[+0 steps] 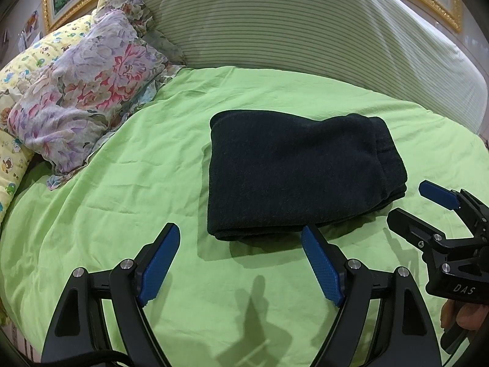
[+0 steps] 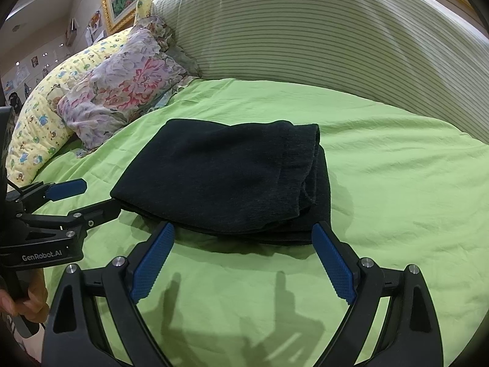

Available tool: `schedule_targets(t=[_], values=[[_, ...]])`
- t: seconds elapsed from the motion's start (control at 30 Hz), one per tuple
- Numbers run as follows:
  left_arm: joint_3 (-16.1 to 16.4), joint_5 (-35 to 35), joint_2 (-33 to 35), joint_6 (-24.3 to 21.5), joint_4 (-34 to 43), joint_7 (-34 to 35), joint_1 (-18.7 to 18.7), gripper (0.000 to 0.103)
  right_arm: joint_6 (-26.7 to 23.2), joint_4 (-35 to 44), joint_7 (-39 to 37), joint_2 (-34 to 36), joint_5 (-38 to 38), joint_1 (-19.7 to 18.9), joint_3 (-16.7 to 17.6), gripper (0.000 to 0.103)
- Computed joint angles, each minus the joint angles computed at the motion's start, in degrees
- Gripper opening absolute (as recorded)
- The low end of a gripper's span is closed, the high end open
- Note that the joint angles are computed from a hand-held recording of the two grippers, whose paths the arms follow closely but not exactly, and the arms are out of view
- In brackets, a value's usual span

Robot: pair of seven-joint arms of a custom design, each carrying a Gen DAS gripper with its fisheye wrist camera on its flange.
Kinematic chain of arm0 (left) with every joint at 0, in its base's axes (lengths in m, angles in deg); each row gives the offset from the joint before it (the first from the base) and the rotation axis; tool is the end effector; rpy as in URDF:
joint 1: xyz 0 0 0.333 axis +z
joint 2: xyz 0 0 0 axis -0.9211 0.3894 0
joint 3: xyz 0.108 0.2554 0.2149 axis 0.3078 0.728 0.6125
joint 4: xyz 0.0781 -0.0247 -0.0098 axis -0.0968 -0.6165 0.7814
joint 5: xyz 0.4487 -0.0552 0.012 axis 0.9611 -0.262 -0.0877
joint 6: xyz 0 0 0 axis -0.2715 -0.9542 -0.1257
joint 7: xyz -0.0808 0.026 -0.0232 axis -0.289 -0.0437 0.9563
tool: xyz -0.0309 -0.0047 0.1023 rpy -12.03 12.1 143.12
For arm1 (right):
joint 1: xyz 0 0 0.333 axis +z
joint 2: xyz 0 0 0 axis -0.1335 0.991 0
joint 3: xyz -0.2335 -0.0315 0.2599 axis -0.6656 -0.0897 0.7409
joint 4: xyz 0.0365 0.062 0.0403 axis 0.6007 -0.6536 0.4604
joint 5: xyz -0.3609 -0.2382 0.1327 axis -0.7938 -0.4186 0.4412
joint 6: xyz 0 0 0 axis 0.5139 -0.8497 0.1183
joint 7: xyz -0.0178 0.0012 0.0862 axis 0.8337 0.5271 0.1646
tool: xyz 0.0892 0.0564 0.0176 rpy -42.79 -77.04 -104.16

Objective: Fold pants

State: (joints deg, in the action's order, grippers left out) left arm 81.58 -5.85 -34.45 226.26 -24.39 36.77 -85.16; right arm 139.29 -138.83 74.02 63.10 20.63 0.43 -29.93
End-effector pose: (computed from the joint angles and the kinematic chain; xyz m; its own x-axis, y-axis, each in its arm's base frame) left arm 0.6570 -0.2438 0.3585 0.1731 -0.9846 -0.0234 -0.7555 -0.1175 -0.6446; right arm 0.6744 0.2538 0.3752 0.3832 -0.9225 -0.0459 -0.6885 -0.2521 -0.6800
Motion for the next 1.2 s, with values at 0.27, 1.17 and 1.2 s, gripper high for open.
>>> schedule_targets(t=[0.27,1.17,1.2], values=[[0.1,0.0,0.0,0.1,-0.1,-0.1,0.0,0.083,-0.2,0.3,0.3,0.2,-0.1,0.4,-0.4,0.092],[0.2,-1.0,0.2,0.6,0.3,1.2,-0.1,0.085,-0.9,1.7,-0.1,0.9,0.1,0.2,-0.6,0.092],[0.2,-1.1,0.2,0.5,0.3,1.2,-0.2,0.085,-1.0,1.7,-0.1,0.9,0.0,0.3,-0.7,0.092]])
